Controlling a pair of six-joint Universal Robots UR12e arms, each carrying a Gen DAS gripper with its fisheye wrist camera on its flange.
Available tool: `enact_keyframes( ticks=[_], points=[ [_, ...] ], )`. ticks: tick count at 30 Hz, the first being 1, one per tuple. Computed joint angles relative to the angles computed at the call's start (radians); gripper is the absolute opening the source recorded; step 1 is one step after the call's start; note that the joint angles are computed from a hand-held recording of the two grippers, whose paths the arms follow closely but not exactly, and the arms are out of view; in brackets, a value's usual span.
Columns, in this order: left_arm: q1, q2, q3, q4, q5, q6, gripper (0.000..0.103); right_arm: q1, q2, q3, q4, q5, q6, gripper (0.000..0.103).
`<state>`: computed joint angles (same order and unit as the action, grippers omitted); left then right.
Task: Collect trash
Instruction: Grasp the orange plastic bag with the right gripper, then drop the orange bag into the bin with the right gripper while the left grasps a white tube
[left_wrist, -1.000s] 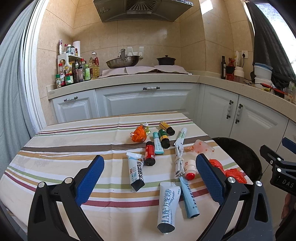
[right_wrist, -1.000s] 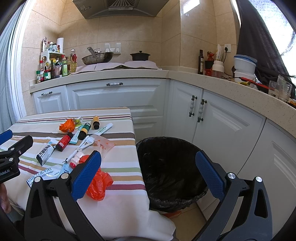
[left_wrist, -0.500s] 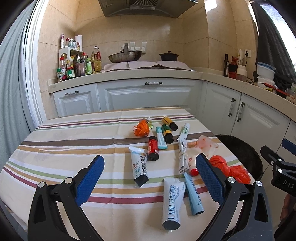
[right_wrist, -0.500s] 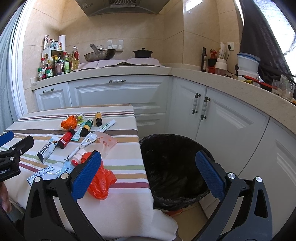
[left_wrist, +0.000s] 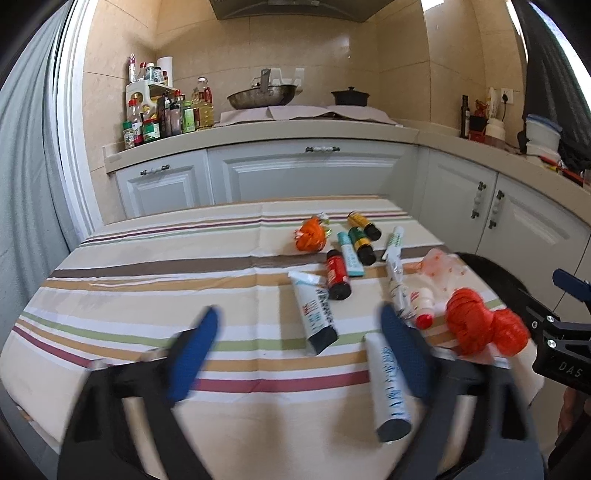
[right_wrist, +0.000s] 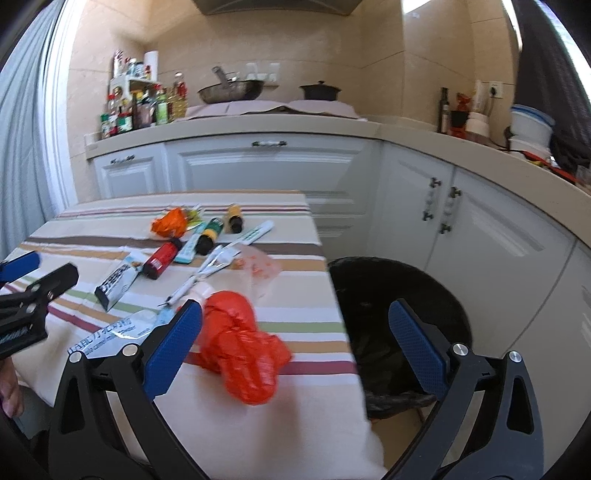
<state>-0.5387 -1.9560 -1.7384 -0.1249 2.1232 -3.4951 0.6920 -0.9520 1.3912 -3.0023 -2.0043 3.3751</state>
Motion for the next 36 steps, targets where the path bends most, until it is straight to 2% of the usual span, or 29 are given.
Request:
enact_keyframes(
  ticks=[2,5,10,13,16,20,36],
  points=[
    [0.009,0.006,-0.008,-0.019,-0.015,-0.014,0.068,0.002,0.008,-0.011,0.011,0.010,-0.011,0.096],
    [0.016,0.013,-0.020,-0.026,-0.014,-0.033,0.068,0.003,0.020,-0.031,0.039,0.036,-0.021,0.085],
    [0.024,0.020,-0.037,-0.023,-0.011,-0.051,0.068,0.003,0.036,-0.056,0.089,0.062,-0.020,0.082],
    [0.030,0.022,-0.043,-0.031,-0.027,-0.063,0.070,0.000,0.043,-0.069,0.123,0.082,-0.023,0.072],
    [0.029,0.022,-0.045,-0.023,-0.042,-0.058,0.073,-0.003,0.047,-0.075,0.149,0.108,-0.021,0.056],
    [0.025,0.018,-0.042,-0.003,-0.049,-0.038,0.076,-0.005,0.045,-0.064,0.125,0.126,-0.032,0.038],
    [-0.007,-0.003,-0.006,-0.046,-0.113,-0.036,0.077,-0.017,-0.007,0.032,0.038,0.097,0.009,0.037]
  ],
)
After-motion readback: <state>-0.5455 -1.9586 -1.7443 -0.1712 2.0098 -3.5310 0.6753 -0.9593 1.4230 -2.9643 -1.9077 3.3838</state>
